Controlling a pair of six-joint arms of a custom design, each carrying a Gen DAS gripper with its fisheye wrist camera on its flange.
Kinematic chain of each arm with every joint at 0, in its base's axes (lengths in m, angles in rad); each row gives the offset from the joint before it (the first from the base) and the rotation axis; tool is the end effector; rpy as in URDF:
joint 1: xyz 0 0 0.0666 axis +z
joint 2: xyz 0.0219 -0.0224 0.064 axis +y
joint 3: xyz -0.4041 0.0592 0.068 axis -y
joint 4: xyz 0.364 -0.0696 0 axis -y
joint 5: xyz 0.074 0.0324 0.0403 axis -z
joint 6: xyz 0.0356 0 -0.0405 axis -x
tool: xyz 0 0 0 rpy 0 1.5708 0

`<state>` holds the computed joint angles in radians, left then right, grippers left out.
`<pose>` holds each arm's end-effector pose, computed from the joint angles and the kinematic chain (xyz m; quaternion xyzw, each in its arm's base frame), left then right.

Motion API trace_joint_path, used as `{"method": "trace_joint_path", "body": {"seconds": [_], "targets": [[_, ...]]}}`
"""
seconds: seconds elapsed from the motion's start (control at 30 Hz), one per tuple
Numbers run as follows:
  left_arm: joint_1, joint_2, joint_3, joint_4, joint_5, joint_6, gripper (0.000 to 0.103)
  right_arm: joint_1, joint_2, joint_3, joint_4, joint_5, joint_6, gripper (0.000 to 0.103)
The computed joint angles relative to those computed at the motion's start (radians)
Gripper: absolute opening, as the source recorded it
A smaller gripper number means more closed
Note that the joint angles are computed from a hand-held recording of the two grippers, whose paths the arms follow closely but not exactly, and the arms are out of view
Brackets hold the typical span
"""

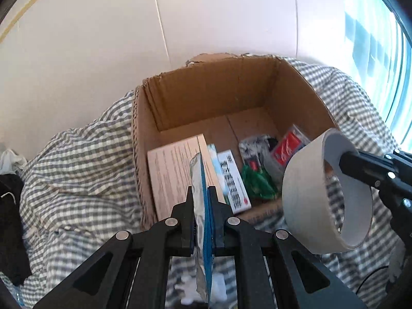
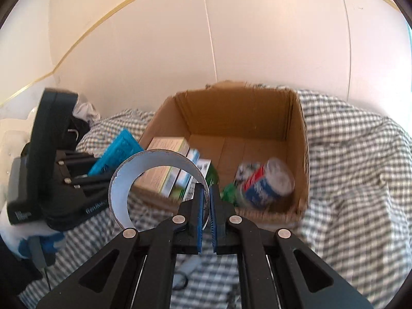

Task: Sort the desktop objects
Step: 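Carry the blister pack and tape roll over the cardboard box, then open both tools to drop the items into the box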

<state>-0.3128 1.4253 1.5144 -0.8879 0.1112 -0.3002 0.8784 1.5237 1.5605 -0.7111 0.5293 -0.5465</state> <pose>0.4452 -0.1486 0.4942 0.2990 0.8756 -0.0538 0.3756 0.3437 0.3856 0.4853 -0.0319 0.8766 0.0950 0.4706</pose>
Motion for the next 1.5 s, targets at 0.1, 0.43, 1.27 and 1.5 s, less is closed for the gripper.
{"method": "trace_joint_path", "body": {"seconds": [0.1,0.43,1.27,1.5], "targets": [[-0.006,0.043,0.039,-0.001,-0.006,0.015,0.008,-0.03,0.019,0.032,-0.005,-0.002,0.019,0.004],[-0.036,0.121,0.088,0.061,-0.012,0.037,0.008,-0.136,0.089,0.109,-0.01,-0.07,0.062,0.005],[-0.026,0.203,0.229,0.144,-0.055,0.153,0.07,-0.214,0.159,0.204,-0.043,-0.096,0.09,0.067],[-0.006,0.091,0.142,0.188,-0.032,0.204,0.093,-0.183,0.108,0.155,-0.007,-0.061,0.053,0.078]]}}
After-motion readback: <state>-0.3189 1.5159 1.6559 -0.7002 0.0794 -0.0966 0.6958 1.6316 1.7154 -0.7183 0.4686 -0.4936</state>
